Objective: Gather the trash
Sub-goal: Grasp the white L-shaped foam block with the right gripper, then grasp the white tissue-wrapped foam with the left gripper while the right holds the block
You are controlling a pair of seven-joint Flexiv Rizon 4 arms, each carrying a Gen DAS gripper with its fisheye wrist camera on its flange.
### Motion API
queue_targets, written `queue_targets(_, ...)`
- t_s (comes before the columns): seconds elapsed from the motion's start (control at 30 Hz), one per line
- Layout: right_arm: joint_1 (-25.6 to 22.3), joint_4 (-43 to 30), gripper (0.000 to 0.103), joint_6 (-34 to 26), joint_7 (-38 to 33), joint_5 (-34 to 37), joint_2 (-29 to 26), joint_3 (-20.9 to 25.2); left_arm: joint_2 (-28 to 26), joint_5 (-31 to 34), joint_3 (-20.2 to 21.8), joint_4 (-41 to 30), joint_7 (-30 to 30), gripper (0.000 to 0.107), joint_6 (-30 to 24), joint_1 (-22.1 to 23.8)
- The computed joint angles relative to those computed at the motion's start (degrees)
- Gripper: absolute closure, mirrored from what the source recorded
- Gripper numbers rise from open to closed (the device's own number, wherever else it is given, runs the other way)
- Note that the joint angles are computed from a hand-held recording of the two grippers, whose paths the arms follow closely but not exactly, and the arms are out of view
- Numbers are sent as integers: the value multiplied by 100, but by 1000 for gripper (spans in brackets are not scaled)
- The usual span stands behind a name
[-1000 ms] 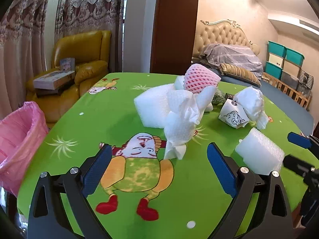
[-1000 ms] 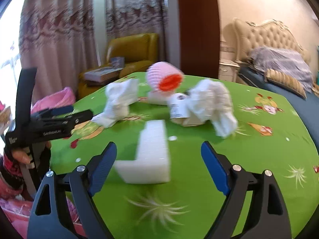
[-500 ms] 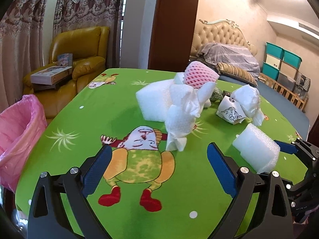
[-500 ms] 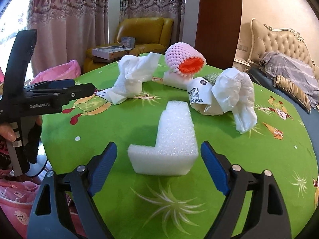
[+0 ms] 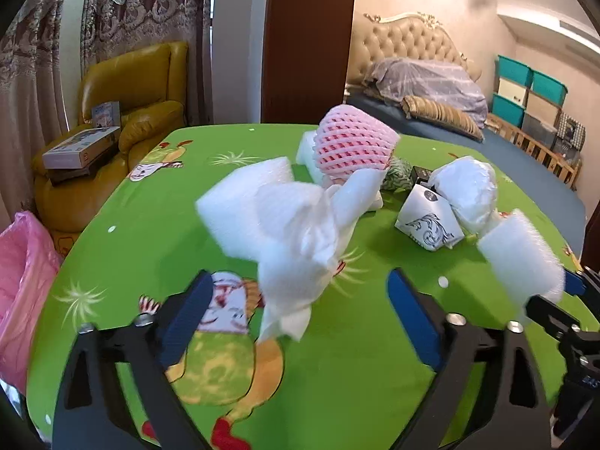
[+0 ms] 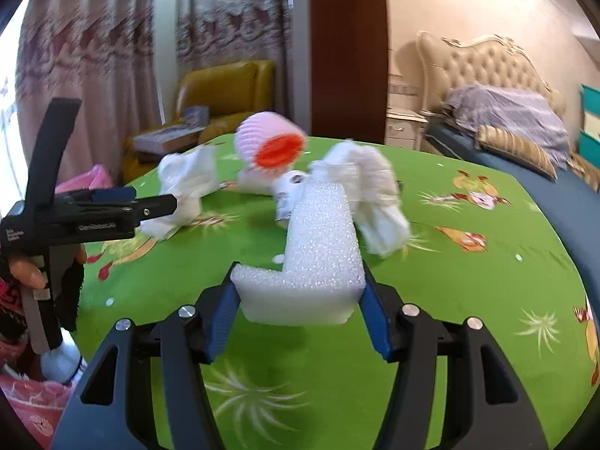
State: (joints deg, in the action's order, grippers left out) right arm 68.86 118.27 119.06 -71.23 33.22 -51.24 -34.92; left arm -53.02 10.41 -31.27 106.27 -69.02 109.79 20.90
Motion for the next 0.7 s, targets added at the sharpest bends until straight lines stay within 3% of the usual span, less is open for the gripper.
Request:
queue_targets(0.2,-301,-33,45,241,-18,126,73,301,72,-635,633,-464,135,39,-628,-773)
queue_targets(0.27,-366,-67,45,270,-71,177,88,371,70,-770,793,-520,220,48,-653,-955)
queue_targets(0.33,-434,-98,45,325,-120,242,97,450,59,-752,901,-497,316,66,-407,-1067)
queue_targets(0.43,-540,-146,45,378,-203,330,129,587,-28,-429,261,-243,451,69,-262,-509)
queue_targets(0.7,-438,-239,45,267,-480,585,82,517,-219,449,-225,210,349,70,350,82)
